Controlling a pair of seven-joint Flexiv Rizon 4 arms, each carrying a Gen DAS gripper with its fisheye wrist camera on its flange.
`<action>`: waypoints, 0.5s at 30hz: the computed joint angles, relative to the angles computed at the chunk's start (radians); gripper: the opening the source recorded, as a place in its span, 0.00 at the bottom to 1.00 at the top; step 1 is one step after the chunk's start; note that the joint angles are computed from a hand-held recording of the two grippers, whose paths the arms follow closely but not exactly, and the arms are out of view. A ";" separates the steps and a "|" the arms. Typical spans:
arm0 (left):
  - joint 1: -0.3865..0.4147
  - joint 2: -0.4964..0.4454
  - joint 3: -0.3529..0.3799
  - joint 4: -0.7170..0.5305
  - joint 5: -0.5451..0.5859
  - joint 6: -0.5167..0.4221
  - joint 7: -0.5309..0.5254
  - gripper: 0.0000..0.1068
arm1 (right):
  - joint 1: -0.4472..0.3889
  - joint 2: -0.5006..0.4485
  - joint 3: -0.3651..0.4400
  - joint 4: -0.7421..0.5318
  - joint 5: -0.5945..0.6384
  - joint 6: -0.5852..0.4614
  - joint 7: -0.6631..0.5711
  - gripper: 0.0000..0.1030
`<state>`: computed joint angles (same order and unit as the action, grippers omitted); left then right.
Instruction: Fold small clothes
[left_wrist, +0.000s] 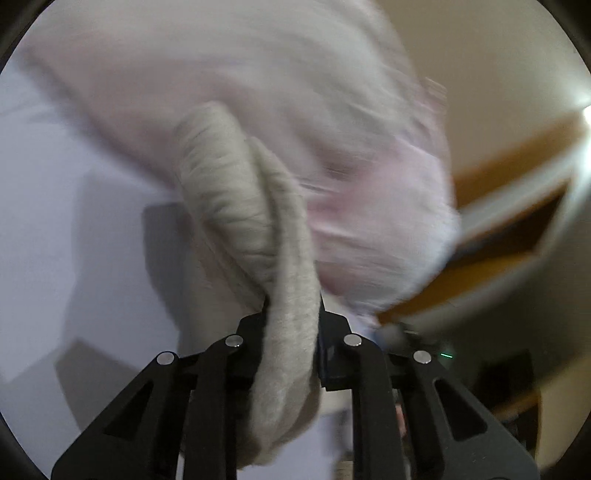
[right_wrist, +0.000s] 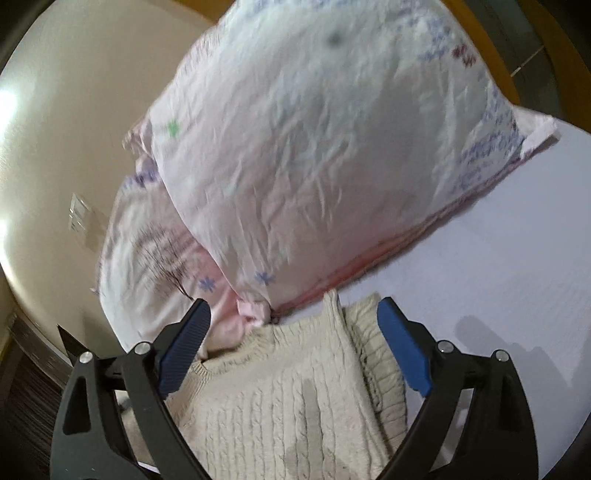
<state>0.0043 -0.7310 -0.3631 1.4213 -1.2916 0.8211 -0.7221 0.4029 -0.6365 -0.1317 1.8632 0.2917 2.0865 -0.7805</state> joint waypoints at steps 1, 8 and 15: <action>-0.028 -0.016 0.002 -0.035 -0.011 -0.047 0.010 0.17 | 0.006 0.004 -0.010 0.004 0.007 0.005 -0.006 0.89; -0.186 -0.400 -0.121 -0.537 0.283 -0.397 -0.351 0.22 | -0.213 0.034 0.172 0.053 -0.069 -0.032 -0.012 0.89; -0.148 -0.185 -0.048 -0.267 0.263 -0.051 0.002 0.67 | -0.682 -0.066 0.566 0.068 -0.660 -0.065 0.309 0.96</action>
<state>-0.1437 -0.9158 -0.4113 1.1542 -1.0290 0.7705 -0.7202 -0.2792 -0.7020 0.4343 1.9316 -0.3684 2.0220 -0.4711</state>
